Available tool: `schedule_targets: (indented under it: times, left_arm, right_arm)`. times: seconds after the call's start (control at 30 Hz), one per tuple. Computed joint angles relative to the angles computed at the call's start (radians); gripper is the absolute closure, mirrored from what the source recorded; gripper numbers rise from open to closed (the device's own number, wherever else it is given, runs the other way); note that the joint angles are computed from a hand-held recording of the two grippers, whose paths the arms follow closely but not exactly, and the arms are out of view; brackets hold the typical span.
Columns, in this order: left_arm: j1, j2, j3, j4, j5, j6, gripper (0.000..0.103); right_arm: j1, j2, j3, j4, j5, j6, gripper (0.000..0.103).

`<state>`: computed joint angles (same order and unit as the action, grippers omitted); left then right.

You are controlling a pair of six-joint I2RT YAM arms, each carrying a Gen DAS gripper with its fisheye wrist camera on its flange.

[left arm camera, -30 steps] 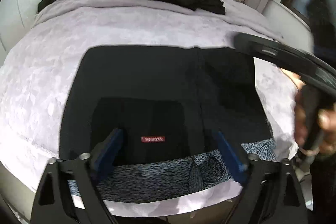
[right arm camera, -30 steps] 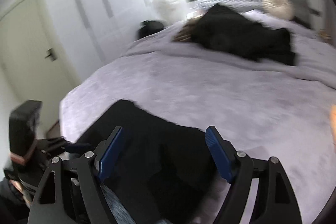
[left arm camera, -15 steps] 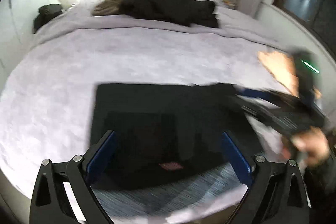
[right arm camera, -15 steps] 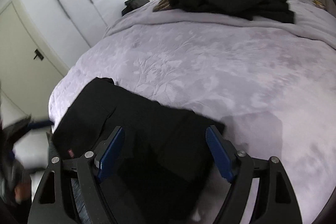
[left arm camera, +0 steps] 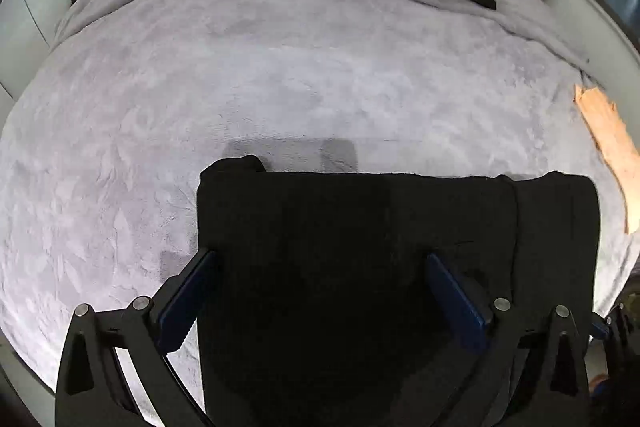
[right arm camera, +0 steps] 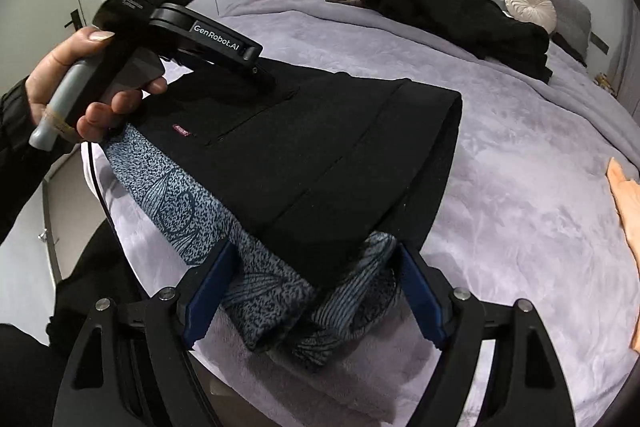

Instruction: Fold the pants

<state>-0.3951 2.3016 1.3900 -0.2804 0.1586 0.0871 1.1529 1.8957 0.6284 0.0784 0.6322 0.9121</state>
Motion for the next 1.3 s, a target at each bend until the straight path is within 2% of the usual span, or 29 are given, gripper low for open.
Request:
schedule_targets:
  times: [0.1,0.2,0.27,0.3,0.33,0.4,0.47,0.6,0.7,0.87,1.0,1.13,1.3]
  left_arm:
    - [0.016,-0.115,-0.124,0.06,0.02,-0.028,0.001]
    - [0.01,-0.239,-0.3,0.193,-0.036,-0.029,0.001]
    - [0.001,-0.303,-0.415,0.278,-0.091,-0.028,0.001]
    - [0.006,-0.317,-0.442,0.295,-0.097,-0.027,0.001]
    - [0.007,-0.333,-0.477,0.315,-0.102,-0.034,0.001]
    - [0.022,-0.358,-0.542,0.348,-0.096,-0.054,0.001]
    - [0.03,-0.364,-0.584,0.375,-0.101,-0.069,0.001]
    - [0.048,-0.329,-0.618,0.429,-0.076,-0.087,0.001]
    - [0.086,-0.317,-0.598,0.4,-0.011,-0.099,0.001]
    - [0.065,-0.38,-0.663,0.435,-0.066,-0.077,0.001]
    - [0.068,-0.413,-0.694,0.438,-0.051,-0.058,0.001]
    - [0.089,-0.409,-0.691,0.437,-0.024,-0.031,0.001]
    - [0.092,-0.398,-0.665,0.416,-0.023,-0.02,0.001]
  right_arm:
    - [0.04,-0.074,0.021,-0.119,0.071,0.028,0.019]
    - [0.109,-0.144,0.009,-0.121,0.163,0.009,0.019]
    - [0.117,-0.169,-0.024,-0.023,0.132,-0.042,0.017]
    - [0.101,-0.166,-0.054,0.073,0.06,-0.086,0.016]
    - [0.089,-0.151,-0.057,0.099,0.02,-0.096,0.016]
    - [0.056,-0.08,-0.033,0.092,-0.046,-0.082,0.017]
    - [0.071,-0.038,-0.011,0.076,-0.016,-0.061,0.017]
    - [0.078,-0.036,-0.016,0.089,-0.018,-0.071,0.015]
    - [0.083,-0.018,0.002,0.071,-0.007,-0.082,0.014]
    - [0.077,-0.017,0.009,0.055,0.0,-0.078,0.014]
    - [0.08,-0.034,0.013,0.024,0.004,-0.058,0.014]
    - [0.064,-0.178,-0.104,0.068,0.031,0.0,0.013]
    - [-0.052,-0.316,-0.294,0.162,-0.05,0.159,0.012]
